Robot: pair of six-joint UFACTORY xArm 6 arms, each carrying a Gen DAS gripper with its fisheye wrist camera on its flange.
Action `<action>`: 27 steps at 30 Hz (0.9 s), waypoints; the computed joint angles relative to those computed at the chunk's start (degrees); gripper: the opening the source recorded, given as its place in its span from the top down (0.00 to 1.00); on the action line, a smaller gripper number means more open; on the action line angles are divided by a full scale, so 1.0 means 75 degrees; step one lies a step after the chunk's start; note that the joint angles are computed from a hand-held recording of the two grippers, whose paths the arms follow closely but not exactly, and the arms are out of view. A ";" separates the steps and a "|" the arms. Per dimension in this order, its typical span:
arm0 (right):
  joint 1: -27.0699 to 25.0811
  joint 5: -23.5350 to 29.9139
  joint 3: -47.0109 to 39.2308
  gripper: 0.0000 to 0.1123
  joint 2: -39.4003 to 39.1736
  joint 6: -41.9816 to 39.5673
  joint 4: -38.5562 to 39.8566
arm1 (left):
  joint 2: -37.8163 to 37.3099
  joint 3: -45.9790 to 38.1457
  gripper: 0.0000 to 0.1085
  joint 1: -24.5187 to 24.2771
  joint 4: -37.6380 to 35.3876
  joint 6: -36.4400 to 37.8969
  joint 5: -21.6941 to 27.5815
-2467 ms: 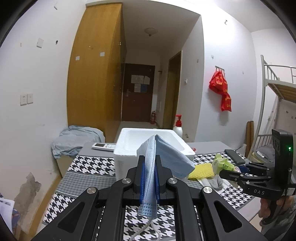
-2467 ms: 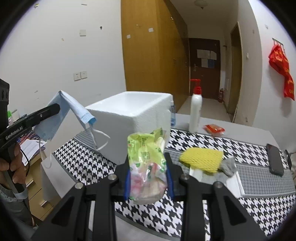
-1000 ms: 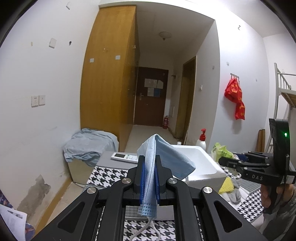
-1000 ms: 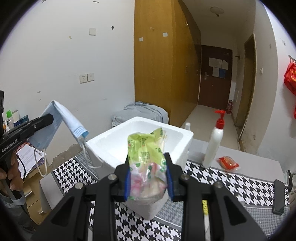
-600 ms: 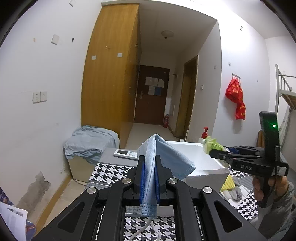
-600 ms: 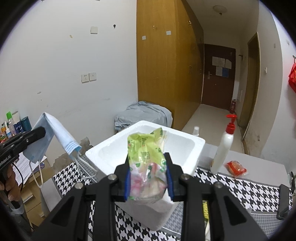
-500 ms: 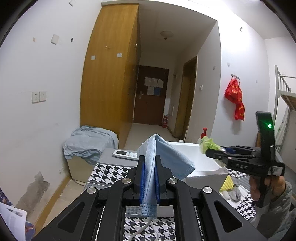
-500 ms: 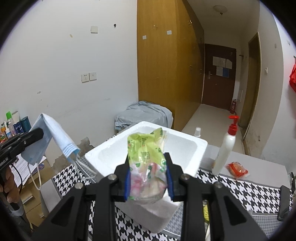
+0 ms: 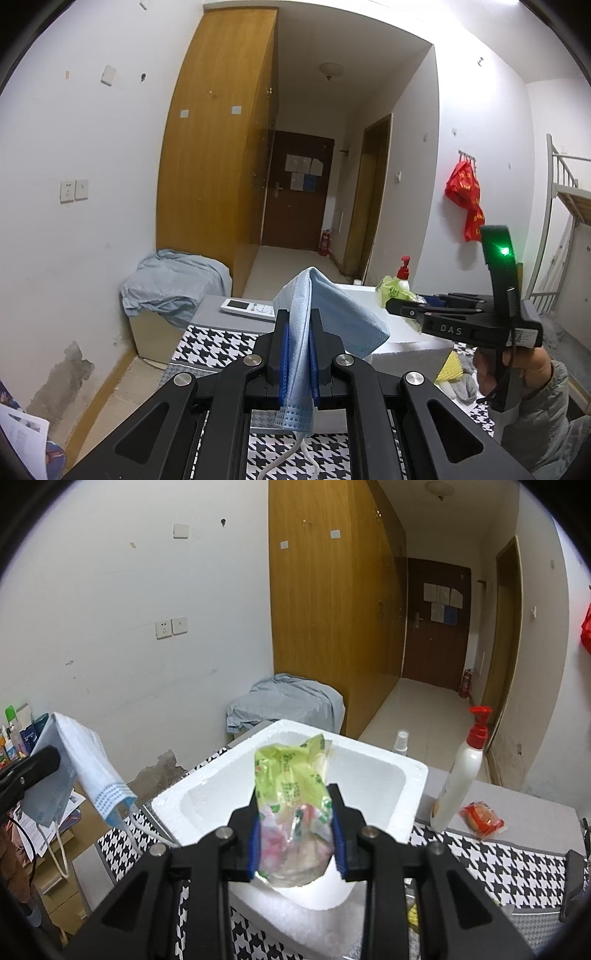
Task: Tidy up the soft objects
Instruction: 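Carry the green snack bag with the right gripper over the white foam box, then open the right gripper to drop the snack bag into the box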
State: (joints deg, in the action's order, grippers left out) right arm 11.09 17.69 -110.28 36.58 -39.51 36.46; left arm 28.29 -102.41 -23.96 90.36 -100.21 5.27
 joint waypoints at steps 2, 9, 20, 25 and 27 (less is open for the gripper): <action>0.0002 0.0016 -0.0138 0.69 0.0105 0.0159 -0.0175 | -0.0007 0.0005 0.91 0.0009 0.0110 -0.0122 0.0000; -0.0023 0.0256 -0.0775 0.68 0.0569 0.0901 -0.0842 | 0.0034 -0.0049 0.91 0.0021 0.0039 -0.0038 -0.0011; -0.0025 0.0292 -0.0828 0.22 0.0594 0.0939 -0.0774 | 0.0047 -0.0123 0.91 0.0099 0.0260 -0.0329 -0.0030; 0.0008 0.0100 -0.0585 0.11 0.0445 0.0973 -0.0877 | 0.0076 -0.0212 0.91 0.0144 0.0320 -0.0485 -0.0141; 0.0023 0.0010 -0.0394 0.11 0.0310 0.0795 -0.0724 | 0.0152 -0.0319 0.91 0.0144 0.0127 -0.0267 -0.0190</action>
State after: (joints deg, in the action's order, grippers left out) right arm 11.26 17.77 -113.23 38.90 -33.54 31.03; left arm 29.42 -104.80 -22.89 91.31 -102.21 3.85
